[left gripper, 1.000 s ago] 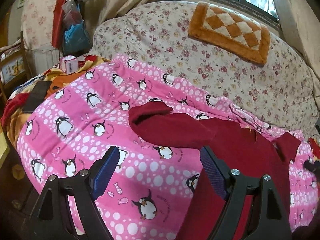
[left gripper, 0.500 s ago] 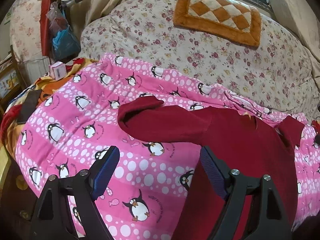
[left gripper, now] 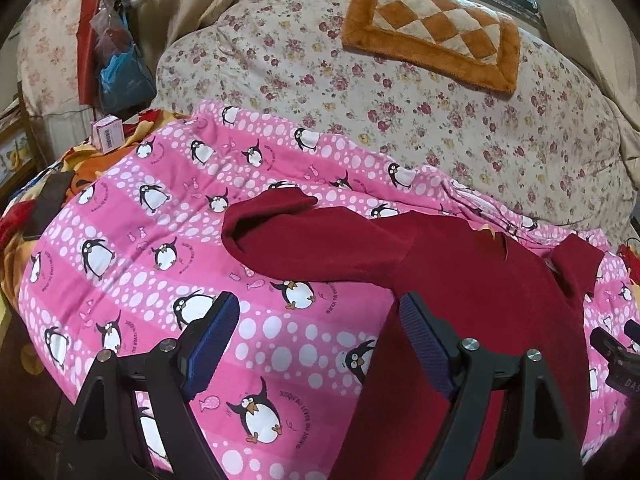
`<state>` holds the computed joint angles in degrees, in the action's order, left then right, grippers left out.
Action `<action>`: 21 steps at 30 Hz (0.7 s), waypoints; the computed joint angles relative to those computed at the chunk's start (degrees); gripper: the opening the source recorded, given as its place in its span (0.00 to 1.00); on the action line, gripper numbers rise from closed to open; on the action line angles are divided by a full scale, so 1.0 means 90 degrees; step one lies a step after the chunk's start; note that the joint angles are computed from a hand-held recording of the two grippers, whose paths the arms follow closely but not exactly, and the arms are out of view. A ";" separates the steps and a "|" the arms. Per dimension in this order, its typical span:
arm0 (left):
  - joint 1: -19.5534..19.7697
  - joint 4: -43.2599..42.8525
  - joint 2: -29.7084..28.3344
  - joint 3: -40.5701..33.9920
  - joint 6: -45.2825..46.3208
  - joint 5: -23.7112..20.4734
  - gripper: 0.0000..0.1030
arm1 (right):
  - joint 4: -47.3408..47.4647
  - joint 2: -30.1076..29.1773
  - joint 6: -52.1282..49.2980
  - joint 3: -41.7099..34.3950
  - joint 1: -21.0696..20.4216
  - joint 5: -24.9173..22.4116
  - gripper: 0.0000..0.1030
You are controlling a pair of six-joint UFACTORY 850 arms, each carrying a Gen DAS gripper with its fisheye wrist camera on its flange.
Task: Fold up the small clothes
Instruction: 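Lower the left tool toward the shirt's side edge by its sleeve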
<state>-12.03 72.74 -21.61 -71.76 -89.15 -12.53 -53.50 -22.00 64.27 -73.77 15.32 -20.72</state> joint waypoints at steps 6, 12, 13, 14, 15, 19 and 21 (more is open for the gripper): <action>-0.0105 0.0284 -0.0041 -0.0025 -0.0119 -0.0242 0.63 | 0.0078 -0.0044 -0.0028 -0.0016 -0.0013 -0.0008 0.99; -0.0149 0.0271 -0.0077 -0.0045 -0.0004 -0.0327 0.63 | 0.0134 -0.0092 -0.0105 -0.0051 -0.0003 -0.0045 0.99; -0.0147 0.0228 -0.0086 -0.0055 0.0040 -0.0325 0.63 | 0.0129 -0.0105 -0.0114 -0.0059 0.0007 -0.0057 0.99; -0.0143 0.0197 -0.0095 -0.0064 0.0073 -0.0323 0.63 | 0.0127 -0.0108 -0.0119 -0.0061 0.0012 -0.0059 0.99; -0.0139 0.0159 -0.0106 -0.0069 0.0109 -0.0329 0.63 | 0.0132 -0.0113 -0.0129 -0.0060 0.0018 -0.0053 0.99; -0.0141 0.0102 -0.0164 -0.0102 0.0191 -0.0412 0.63 | 0.0069 -0.0153 -0.0137 -0.0105 0.0041 -0.0115 0.99; -0.0146 0.0126 -0.0196 -0.0115 0.0180 -0.0471 0.63 | 0.0013 -0.0183 -0.0118 -0.0135 0.0054 -0.0149 0.99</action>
